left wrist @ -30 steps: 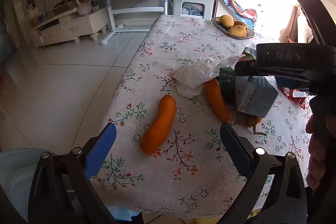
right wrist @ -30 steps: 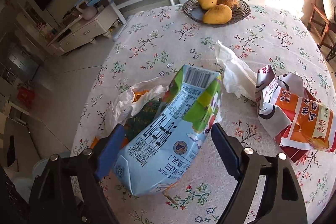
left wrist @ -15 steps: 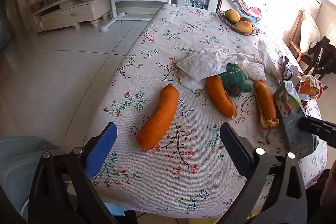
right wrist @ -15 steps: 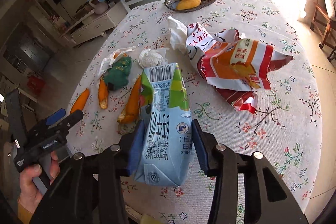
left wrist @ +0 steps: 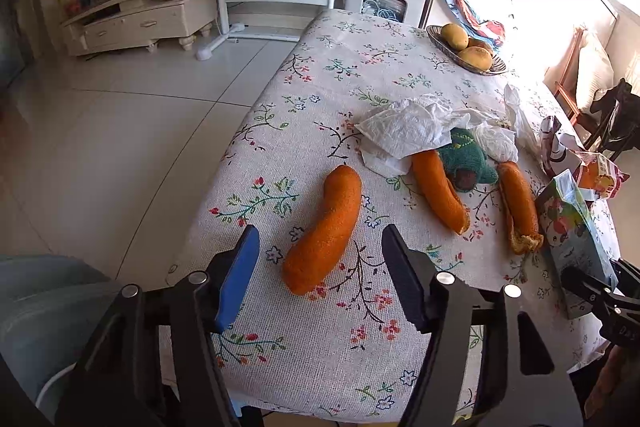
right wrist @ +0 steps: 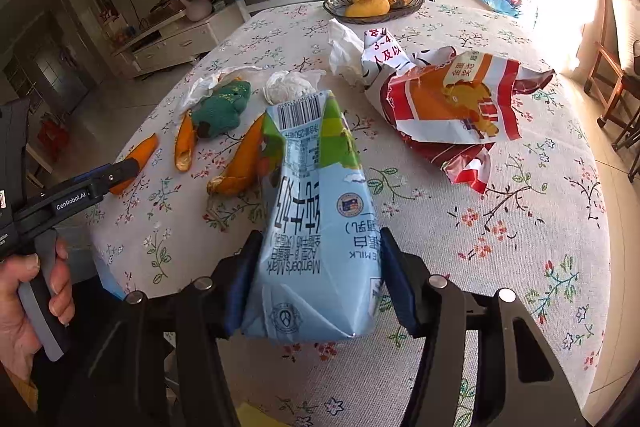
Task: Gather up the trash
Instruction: 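Return to the table and grasp the blue milk carton with the right gripper, then grasp the orange peel piece with the left gripper while the right gripper lifts the carton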
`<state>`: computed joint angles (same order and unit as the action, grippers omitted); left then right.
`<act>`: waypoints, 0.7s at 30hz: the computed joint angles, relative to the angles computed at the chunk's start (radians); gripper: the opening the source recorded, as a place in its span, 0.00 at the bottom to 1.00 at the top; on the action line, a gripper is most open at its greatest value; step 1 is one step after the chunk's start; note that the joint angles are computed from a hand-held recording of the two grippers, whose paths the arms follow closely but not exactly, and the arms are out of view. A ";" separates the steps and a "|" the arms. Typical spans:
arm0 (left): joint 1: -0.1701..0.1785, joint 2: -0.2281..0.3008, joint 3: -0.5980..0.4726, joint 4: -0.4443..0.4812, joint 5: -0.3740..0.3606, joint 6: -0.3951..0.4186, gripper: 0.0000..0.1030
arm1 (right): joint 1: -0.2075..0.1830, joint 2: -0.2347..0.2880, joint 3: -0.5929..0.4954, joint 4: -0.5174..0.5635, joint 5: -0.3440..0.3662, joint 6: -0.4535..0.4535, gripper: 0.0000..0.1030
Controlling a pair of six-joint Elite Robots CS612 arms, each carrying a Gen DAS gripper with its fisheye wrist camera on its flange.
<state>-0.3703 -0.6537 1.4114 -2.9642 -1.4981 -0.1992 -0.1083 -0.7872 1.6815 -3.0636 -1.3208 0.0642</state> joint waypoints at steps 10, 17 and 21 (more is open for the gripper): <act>-0.049 -0.022 0.055 -0.070 0.103 0.122 0.19 | -0.038 -0.003 0.037 -0.061 0.160 0.136 0.55; -0.083 -0.064 0.152 -0.258 0.135 0.142 0.18 | -0.065 -0.012 0.106 -0.235 0.279 0.278 0.55; -0.093 -0.082 0.191 -0.337 0.131 0.138 0.18 | -0.075 -0.021 0.146 -0.330 0.298 0.325 0.55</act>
